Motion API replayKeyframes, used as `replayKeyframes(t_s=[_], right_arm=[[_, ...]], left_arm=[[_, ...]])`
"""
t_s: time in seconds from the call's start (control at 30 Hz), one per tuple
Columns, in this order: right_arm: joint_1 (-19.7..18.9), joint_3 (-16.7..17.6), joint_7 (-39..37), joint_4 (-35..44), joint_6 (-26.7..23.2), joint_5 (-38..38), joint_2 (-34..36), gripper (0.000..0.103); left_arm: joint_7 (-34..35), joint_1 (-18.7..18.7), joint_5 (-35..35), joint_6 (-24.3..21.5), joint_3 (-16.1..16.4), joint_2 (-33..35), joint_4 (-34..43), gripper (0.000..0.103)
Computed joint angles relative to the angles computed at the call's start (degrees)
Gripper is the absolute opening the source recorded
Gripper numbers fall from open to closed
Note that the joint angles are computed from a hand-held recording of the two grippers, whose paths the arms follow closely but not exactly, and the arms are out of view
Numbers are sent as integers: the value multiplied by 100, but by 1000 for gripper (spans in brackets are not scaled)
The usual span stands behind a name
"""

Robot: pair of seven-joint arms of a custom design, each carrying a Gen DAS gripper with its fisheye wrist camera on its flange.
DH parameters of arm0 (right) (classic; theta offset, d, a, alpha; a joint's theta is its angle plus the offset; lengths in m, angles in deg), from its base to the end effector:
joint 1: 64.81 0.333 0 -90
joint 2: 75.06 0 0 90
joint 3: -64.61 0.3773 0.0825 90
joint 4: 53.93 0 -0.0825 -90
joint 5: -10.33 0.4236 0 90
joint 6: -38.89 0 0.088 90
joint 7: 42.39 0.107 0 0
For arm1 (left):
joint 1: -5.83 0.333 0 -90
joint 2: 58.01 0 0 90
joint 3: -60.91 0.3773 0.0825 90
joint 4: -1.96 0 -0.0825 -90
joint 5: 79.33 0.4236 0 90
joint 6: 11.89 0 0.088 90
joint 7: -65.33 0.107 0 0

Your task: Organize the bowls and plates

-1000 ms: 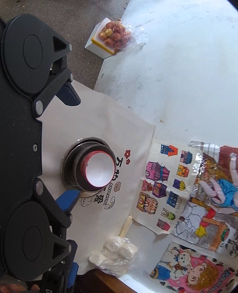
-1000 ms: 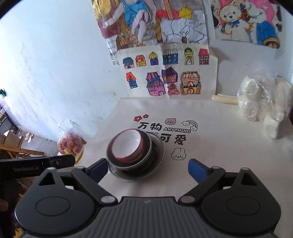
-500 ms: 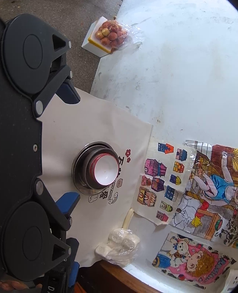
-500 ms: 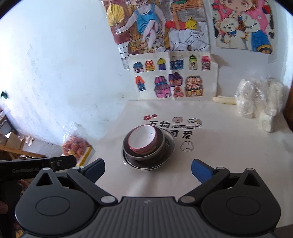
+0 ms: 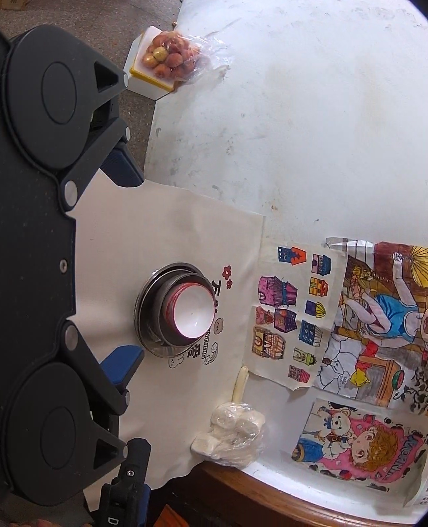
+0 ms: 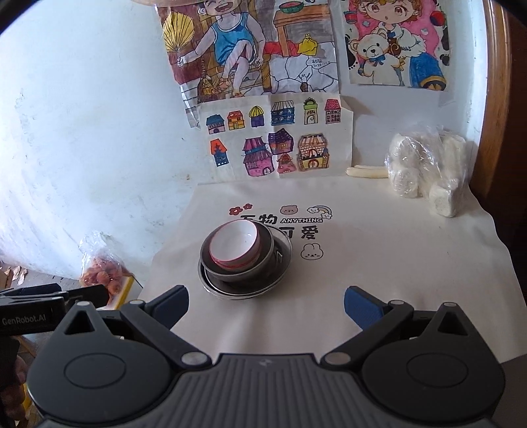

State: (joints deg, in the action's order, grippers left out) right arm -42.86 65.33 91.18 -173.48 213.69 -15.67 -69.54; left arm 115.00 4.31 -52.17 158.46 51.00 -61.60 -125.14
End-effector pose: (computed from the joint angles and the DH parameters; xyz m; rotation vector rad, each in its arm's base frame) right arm 0.5835 0.2805 0.5163 -1.6909 1.5794 -0.4962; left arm 0.5734 -0.1500 0.5334 -1.8137 1.6983 -0.8708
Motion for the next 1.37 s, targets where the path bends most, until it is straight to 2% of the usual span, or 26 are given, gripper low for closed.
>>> replayKeyframes(t_s=[0.1, 0.27, 0.8, 0.93, 1.03, 1.2, 1.37], right_arm=[[99, -101, 384, 5, -80, -341, -23, 103], [44, -59, 620, 26, -202, -548, -42, 103], [-79, 57, 575, 26, -276, -512, -53, 103], [-106, 76, 402, 19, -244, -353, -41, 103], [-106, 89, 285, 20, -236, -240, -30, 103], [-70, 70, 206, 43, -227, -175, -6, 103], [-46, 62, 167, 70, -251, -113, 16, 103]], left_arm=[[-16, 18, 51, 53, 4, 3, -10, 102], [-67, 25, 89, 80, 4, 29, -3, 102], [-44, -41, 52, 46, 34, 81, 41, 102], [-284, -32, 234, -38, 18, 102, 76, 102], [-28, -100, -136, -91, 53, 106, 71, 102], [-904, 60, 895, 4, -23, 57, 43, 102], [-716, 3, 702, -32, 19, 71, 52, 102]])
